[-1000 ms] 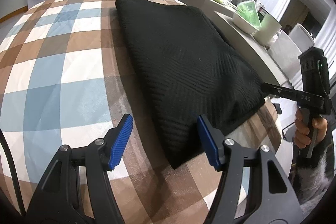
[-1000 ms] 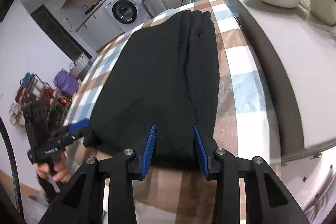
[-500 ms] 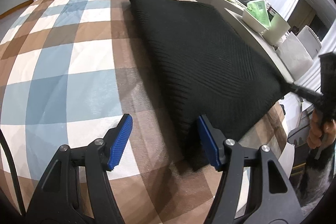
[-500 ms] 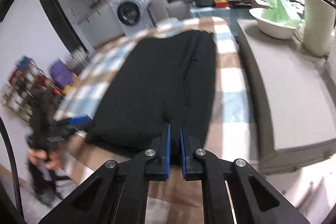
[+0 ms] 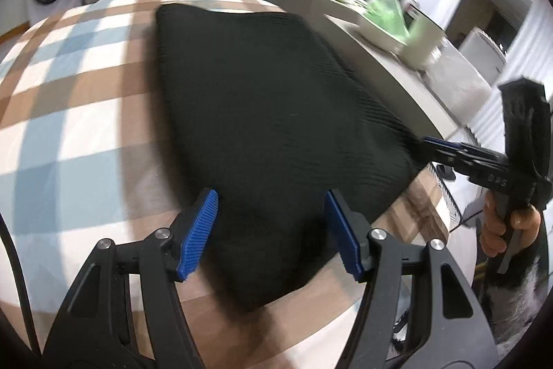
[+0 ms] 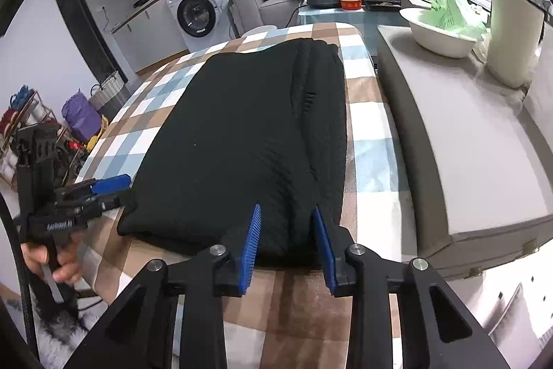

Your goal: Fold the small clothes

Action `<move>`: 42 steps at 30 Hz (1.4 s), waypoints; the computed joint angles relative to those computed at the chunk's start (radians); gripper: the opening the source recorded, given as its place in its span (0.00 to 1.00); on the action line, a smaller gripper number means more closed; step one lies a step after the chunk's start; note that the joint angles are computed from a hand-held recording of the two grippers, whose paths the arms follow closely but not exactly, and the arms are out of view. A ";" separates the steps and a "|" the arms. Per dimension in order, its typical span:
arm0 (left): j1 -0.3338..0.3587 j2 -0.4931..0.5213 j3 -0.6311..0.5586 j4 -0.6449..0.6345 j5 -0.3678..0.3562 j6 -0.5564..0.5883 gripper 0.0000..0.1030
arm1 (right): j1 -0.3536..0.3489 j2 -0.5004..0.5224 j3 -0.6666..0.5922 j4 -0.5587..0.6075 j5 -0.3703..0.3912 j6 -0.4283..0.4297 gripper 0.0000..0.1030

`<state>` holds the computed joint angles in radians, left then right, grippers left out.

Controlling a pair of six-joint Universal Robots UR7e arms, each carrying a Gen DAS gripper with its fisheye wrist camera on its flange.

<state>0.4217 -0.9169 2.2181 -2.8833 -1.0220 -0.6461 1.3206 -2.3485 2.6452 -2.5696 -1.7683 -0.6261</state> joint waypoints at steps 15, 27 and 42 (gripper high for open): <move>0.022 -0.052 0.061 -0.040 -0.058 -0.080 0.64 | -0.115 -0.027 0.003 0.008 0.089 0.004 0.44; 0.157 -0.012 0.015 -0.142 -0.057 -0.136 0.20 | -0.111 0.215 0.013 -0.255 0.110 0.091 0.42; 0.131 -0.200 0.163 -0.111 0.103 -0.194 0.08 | 0.008 0.385 0.021 -0.302 0.136 0.152 0.30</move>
<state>0.5529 -1.1170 2.3809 -2.9947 -0.9194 -0.8402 1.3289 -1.9638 2.6665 -2.8720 -1.6327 -0.4744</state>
